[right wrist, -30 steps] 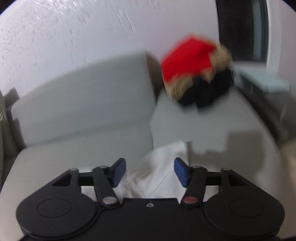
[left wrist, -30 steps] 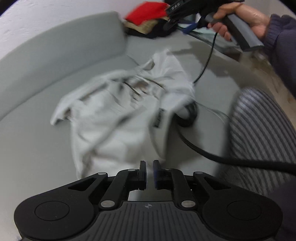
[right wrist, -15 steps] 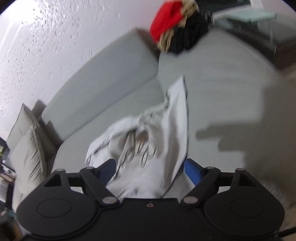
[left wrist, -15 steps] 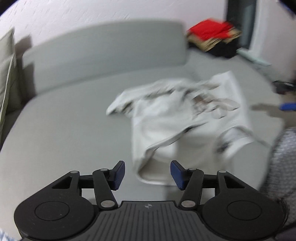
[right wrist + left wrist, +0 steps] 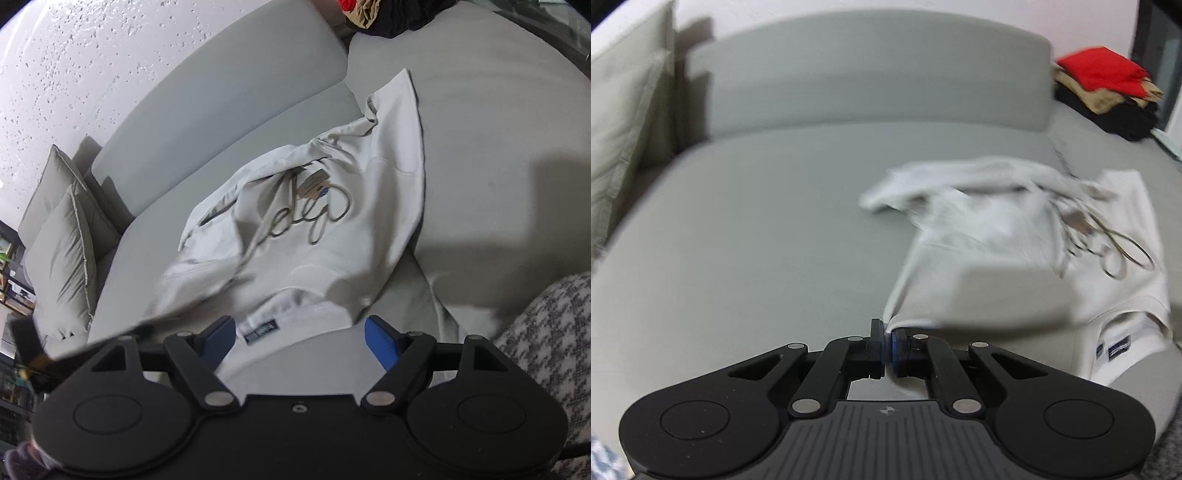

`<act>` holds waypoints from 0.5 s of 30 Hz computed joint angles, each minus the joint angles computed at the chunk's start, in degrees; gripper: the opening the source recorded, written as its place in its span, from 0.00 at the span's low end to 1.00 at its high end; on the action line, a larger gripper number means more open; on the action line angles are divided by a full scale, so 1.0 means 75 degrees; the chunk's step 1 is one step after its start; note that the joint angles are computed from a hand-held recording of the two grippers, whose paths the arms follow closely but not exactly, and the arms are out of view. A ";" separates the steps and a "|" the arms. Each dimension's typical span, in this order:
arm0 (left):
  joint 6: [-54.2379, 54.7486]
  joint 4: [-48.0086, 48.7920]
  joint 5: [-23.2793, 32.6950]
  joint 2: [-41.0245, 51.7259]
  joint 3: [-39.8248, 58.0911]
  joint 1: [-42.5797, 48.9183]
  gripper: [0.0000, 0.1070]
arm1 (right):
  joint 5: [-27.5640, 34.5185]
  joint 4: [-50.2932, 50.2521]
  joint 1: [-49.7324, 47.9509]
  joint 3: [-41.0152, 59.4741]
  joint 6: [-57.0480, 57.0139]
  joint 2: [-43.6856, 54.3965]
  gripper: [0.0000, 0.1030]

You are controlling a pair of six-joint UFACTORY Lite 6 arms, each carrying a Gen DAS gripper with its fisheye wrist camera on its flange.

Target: Fold clothes

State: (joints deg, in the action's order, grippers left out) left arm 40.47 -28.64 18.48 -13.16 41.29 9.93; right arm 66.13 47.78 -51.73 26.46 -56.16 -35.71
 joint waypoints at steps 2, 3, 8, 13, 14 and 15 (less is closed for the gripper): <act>-0.0645 0.0721 0.0027 0.0496 0.0541 0.0249 0.04 | 0.0023 -0.0042 -0.0010 0.0011 0.0042 0.0051 0.75; -0.1030 0.1132 0.0042 0.0749 0.0822 0.0351 0.04 | 0.0033 -0.0063 -0.0014 0.0017 0.0065 0.0077 0.75; -0.2122 0.1945 0.0751 0.1446 0.1597 0.0528 0.10 | 0.0114 -0.0028 -0.0089 0.0001 0.0012 0.0127 0.75; -0.1288 0.0961 0.1468 -0.0264 0.0297 0.0798 0.33 | -0.0098 0.0447 -0.0429 -0.0046 -0.0464 0.0851 0.67; -0.0886 0.0644 0.1617 -0.0755 -0.0074 0.0815 0.33 | -0.0150 0.0534 -0.0406 -0.0113 -0.0637 0.0968 0.62; -0.0497 0.0352 0.1793 -0.1265 -0.0437 0.0827 0.33 | -0.0202 0.0616 -0.0375 -0.0179 -0.0812 0.1077 0.57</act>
State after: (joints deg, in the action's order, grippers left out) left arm 36.75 -26.00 31.92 -22.65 38.01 16.13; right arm 64.61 52.40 -54.54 25.12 -62.25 -27.64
